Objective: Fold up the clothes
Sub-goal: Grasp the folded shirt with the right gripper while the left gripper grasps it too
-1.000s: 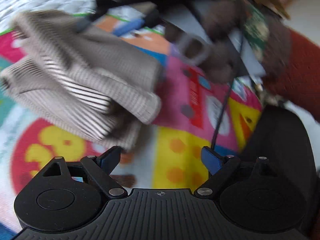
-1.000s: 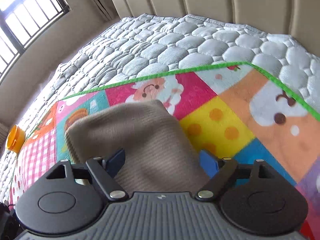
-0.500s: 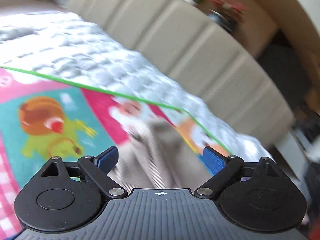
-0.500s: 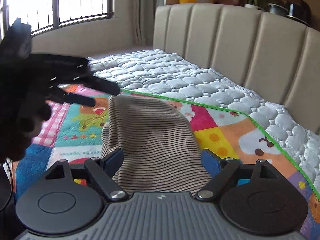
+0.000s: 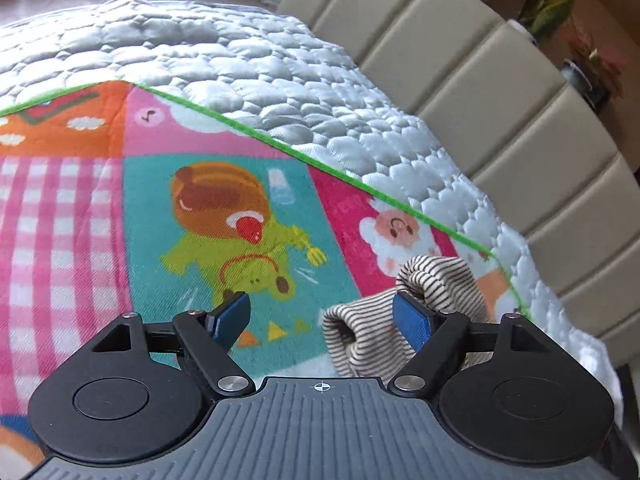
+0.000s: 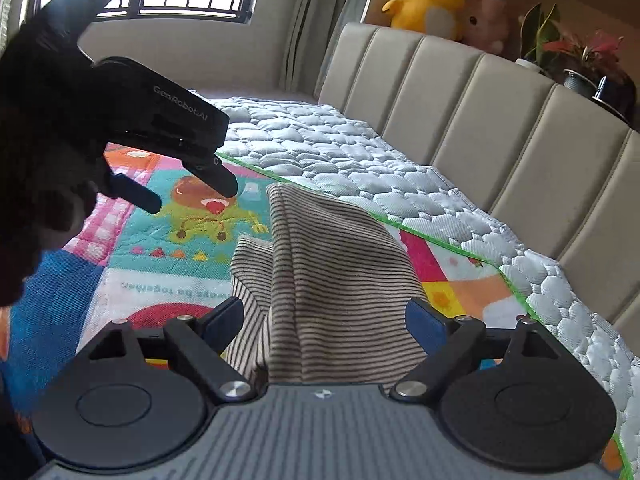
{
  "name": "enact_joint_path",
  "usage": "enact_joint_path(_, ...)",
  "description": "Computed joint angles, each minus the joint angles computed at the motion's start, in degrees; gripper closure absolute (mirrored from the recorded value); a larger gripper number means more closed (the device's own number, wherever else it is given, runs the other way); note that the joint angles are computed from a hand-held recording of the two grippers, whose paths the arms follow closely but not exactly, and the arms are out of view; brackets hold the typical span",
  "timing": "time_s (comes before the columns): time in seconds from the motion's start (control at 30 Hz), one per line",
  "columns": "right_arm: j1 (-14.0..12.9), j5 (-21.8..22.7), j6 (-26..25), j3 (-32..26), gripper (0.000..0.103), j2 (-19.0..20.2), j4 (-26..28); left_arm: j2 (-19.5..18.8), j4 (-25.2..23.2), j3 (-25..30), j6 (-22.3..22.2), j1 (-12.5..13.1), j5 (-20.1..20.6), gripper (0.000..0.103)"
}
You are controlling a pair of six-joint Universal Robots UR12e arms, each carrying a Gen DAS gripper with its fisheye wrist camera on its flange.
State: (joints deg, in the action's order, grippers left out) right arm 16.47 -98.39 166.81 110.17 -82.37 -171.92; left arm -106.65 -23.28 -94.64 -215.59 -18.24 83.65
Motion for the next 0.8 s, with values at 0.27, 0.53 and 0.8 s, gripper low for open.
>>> enact_joint_path(0.27,3.62,-12.13,-13.75,0.12,0.030,3.26,-3.08,-1.87,-6.88,0.99,7.45,-0.97,-3.46,0.038)
enact_joint_path(0.53,3.68,-17.02,-23.46,1.05,0.045,5.92,-9.52,-2.57,-4.33,0.49,8.97,0.08,-13.84,0.058)
enact_joint_path(0.8,0.74,-3.60,-33.91,0.64,0.078,0.72,0.43,-3.33,-6.43,0.68,8.98,1.07,-19.50,0.062)
